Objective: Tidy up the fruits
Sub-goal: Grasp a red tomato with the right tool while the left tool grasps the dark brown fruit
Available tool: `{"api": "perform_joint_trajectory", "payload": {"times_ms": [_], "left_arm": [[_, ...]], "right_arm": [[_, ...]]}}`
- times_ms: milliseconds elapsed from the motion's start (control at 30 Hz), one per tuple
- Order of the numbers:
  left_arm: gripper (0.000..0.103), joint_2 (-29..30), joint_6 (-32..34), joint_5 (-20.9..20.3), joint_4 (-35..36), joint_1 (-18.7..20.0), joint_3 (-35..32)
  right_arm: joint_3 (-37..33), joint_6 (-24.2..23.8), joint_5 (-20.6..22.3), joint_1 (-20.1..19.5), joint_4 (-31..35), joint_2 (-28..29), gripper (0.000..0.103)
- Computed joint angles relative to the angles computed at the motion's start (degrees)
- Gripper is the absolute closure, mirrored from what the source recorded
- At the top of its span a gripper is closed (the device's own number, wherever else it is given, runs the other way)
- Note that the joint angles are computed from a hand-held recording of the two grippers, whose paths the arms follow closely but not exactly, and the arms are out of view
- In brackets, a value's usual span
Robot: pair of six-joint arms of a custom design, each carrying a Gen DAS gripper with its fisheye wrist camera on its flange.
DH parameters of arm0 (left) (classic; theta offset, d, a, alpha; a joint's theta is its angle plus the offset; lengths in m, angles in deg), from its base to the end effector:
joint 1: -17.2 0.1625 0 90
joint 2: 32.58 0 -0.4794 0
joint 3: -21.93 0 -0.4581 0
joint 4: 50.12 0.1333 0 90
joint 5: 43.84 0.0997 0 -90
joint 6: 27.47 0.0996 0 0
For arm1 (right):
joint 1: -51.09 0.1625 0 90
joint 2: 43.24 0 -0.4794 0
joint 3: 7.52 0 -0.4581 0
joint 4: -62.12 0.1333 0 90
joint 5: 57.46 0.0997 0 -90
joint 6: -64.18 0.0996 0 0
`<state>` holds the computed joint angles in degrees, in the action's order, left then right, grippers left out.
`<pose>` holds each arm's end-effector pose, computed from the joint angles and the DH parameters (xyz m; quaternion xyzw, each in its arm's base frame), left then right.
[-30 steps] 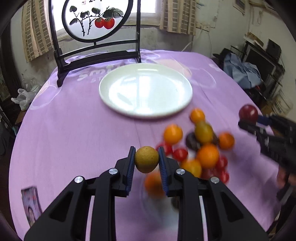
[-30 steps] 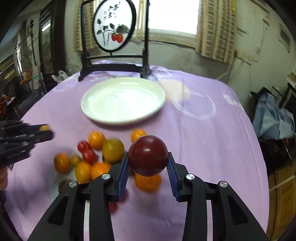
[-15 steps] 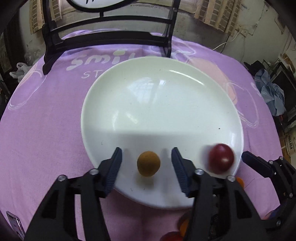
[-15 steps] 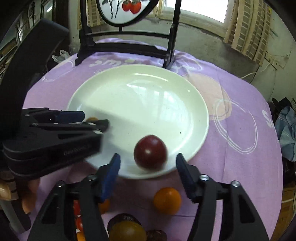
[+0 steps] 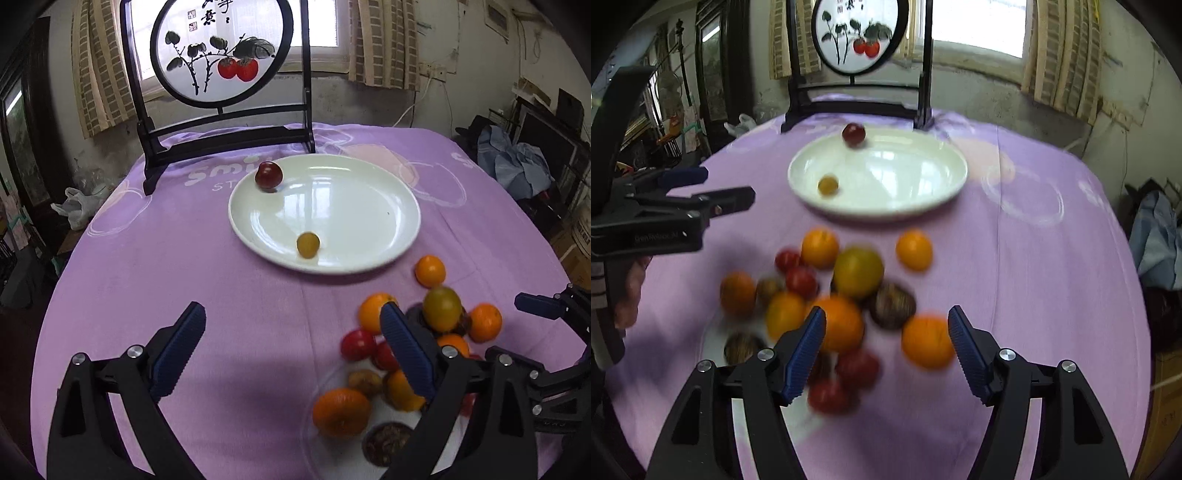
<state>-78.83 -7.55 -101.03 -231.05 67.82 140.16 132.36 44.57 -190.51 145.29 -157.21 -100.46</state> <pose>-0.2326 -0.5785 0.0264 0.4277 0.8453 -0.2027 0.2479 0.0973 -0.4335 0.1338 0.0340 -0.8658 0.3200 0.3833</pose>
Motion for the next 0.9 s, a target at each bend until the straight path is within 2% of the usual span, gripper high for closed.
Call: {"api": "perform_joint_trajectory", "payload": {"times_ms": [100,233,333,400,433,633,700,800,900], "left_arm": [[0.010,-1.9,-0.2,-0.2,0.0,0.0,3.8],[0.010,-3.1,-0.7,-0.5,-1.1,0.5,7.3],[0.010,-2.7,2.7,-0.4,-4.7,1.0,9.0],[0.010,-1.9,3.9,0.3,-6.8,1.7,8.8],[0.010,-1.9,3.3,-0.4,-6.8,2.4,8.3],[0.010,-2.8,0.1,-3.7,-4.4,4.9,5.9],[0.010,-3.3,-1.7,-5.0,-2.4,5.5,5.6],[0.010,-3.2,-1.9,-5.5,-1.3,5.4,5.5],[0.010,-2.5,-0.8,-4.8,-1.6,4.8,6.0]], "right_arm": [[2.5,4.1,0.3,-0.3,0.7,1.1,0.034],[2.6,3.6,-2.8,1.5,-1.4,5.5,0.034],[1.0,4.7,-6.0,2.5,0.2,7.8,0.035],[-0.3,5.5,-8.0,2.8,1.4,8.9,0.051],[-0.8,6.2,-8.2,2.7,2.4,9.1,0.053],[-2.4,8.0,-7.2,1.8,1.9,9.5,0.055],[-2.2,8.5,-6.1,1.8,2.1,9.4,0.074],[-1.4,9.2,-5.3,1.8,0.5,9.5,0.074],[0.9,9.7,-1.9,0.7,-3.9,9.3,0.074]]}}
